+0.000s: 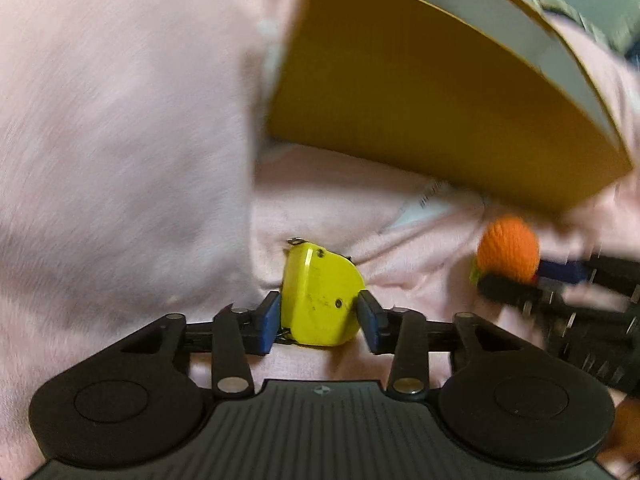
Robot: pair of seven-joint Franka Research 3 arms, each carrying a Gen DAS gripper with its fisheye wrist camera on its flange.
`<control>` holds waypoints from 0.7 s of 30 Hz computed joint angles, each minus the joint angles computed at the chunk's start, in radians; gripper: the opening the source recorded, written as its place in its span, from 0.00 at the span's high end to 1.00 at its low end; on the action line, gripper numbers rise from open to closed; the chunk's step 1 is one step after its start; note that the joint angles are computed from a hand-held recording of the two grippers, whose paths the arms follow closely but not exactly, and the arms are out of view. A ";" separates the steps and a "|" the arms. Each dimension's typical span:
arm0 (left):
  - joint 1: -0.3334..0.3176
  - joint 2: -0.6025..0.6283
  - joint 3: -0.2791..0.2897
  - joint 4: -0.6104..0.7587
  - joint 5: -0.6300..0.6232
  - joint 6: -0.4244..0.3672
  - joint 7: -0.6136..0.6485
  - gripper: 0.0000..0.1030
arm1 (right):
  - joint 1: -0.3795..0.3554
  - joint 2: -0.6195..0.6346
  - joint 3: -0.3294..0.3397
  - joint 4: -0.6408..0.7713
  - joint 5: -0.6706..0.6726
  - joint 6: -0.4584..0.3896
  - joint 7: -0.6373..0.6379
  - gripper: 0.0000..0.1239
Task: Organize objects
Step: 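Lift the tape measure and crocheted ball and carry them over the box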
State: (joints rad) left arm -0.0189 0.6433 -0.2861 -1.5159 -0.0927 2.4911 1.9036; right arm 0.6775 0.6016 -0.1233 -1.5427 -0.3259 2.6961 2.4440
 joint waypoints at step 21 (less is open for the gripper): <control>-0.013 -0.064 0.021 -0.123 0.191 0.171 -0.009 0.42 | 0.012 -0.011 -0.015 -0.020 -0.032 -0.008 0.050 0.68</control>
